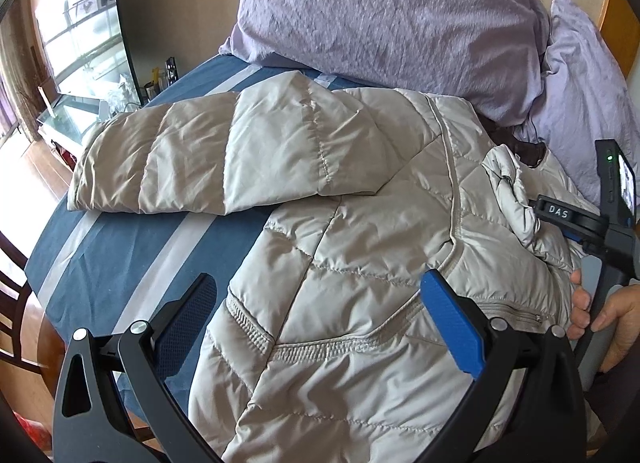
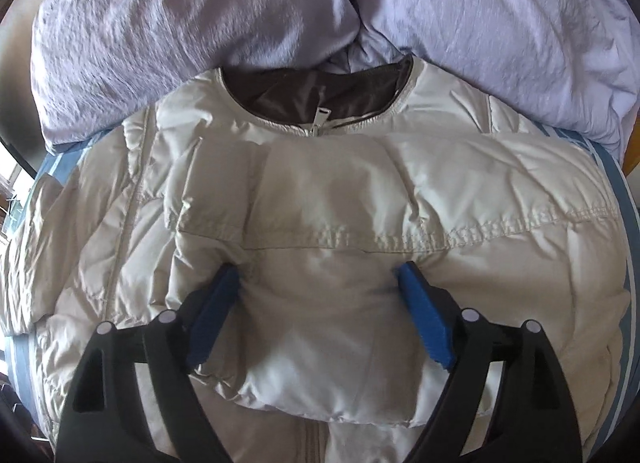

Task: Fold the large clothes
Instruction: 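Reach the left gripper to the other sleeve cuff and grasp it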

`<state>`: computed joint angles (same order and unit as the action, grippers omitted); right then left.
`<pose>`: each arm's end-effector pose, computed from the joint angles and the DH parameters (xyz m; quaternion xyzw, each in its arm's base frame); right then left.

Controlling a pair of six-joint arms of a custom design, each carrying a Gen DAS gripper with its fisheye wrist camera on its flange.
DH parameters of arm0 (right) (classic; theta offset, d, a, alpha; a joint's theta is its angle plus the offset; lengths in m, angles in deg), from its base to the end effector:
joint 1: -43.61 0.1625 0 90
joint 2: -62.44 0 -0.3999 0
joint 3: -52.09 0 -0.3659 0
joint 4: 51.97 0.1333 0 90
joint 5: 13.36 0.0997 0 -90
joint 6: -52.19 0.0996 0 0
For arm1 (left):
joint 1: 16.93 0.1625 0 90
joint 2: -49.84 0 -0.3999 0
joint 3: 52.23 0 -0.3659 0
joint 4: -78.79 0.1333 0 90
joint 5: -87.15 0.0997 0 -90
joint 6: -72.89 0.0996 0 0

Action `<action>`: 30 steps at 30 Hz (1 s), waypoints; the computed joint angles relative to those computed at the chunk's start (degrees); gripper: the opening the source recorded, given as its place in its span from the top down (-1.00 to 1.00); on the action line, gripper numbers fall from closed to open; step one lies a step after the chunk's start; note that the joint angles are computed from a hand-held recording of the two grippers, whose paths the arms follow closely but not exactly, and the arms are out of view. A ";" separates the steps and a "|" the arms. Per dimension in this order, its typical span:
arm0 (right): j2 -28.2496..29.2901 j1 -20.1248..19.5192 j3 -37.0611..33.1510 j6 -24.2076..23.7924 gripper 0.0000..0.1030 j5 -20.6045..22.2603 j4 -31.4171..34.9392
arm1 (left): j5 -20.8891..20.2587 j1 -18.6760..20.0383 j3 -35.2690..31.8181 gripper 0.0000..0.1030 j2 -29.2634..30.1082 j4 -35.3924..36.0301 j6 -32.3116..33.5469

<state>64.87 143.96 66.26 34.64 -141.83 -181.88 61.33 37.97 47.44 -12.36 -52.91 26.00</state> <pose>0.2270 -0.8456 0.0088 0.1583 -0.9135 0.1701 0.3340 -0.1508 -0.6024 0.2577 -0.1065 0.8401 -0.3719 0.3802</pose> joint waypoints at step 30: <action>-1.73 -0.56 10.64 -9.06 -0.96 -0.19 -20.00 | 1.20 4.30 -2.65 -0.97 -2.67 8.04 -7.10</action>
<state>63.14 143.40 76.90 25.57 -142.02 -201.87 62.53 42.27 44.79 -15.03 -44.88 18.90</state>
